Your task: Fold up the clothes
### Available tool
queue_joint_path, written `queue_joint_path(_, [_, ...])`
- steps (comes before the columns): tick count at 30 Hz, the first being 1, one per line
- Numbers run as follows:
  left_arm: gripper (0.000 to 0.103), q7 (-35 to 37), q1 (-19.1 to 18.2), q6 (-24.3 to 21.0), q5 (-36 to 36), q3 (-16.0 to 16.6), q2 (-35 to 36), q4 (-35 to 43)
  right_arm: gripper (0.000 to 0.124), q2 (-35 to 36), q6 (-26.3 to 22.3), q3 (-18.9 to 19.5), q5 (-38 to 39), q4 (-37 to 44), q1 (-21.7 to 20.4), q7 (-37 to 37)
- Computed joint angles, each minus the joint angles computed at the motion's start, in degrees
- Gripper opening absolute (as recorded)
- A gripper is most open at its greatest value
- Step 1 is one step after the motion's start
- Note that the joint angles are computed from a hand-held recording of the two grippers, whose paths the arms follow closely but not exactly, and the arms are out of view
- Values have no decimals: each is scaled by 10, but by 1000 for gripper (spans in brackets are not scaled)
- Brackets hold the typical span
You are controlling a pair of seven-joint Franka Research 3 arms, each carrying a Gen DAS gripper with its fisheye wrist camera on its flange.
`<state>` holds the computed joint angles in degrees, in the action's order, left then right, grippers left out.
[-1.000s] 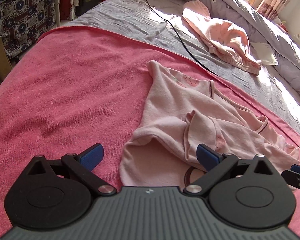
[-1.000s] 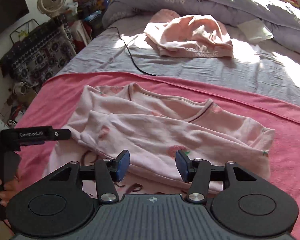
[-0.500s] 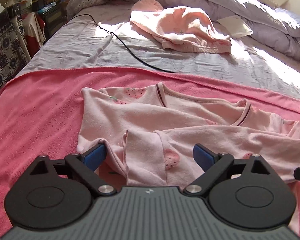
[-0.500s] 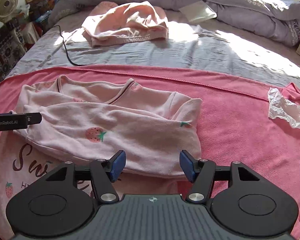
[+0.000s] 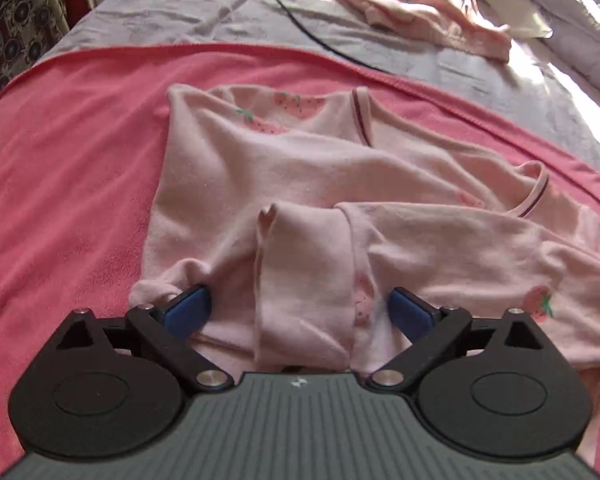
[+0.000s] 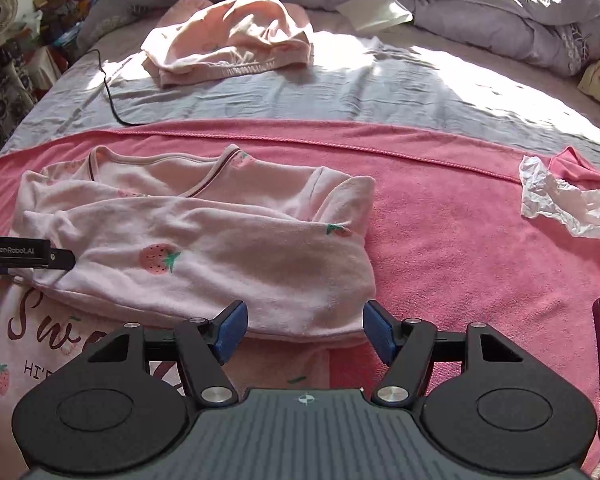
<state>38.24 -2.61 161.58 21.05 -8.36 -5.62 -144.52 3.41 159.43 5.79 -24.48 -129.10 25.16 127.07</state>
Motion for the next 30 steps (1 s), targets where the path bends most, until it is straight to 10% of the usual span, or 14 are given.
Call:
queue_joint_path(7, [99,-11,4,-66,77,-20,-69,-29,69,2,-2,-5,-15,-1,-3,10])
queue_joint_path(10, [97,-84,39,-14,190,-50,-98,-38,69,5,-1,-7,-19,-2,-5,15])
queue_joint_path(15, [102,26,-10,36,69,4,-27,1,71,8,-5,-8,-16,-3,-5,15])
queue_joint_path(17, [58,8,-7,17,35,0,0,16,72,7,-6,-8,-13,-3,-5,13])
queue_joint_path(20, [46,-53,5,39,58,-4,1,5,74,7,-6,-9,-13,-3,-6,12])
queue_joint_path(27, [73,-82,5,15,45,-6,9,16,75,8,-5,-10,-11,-5,-7,20])
queue_joint_path(30, [25,-149,19,46,126,-16,0,16,75,6,-1,-11,-27,-7,-5,27])
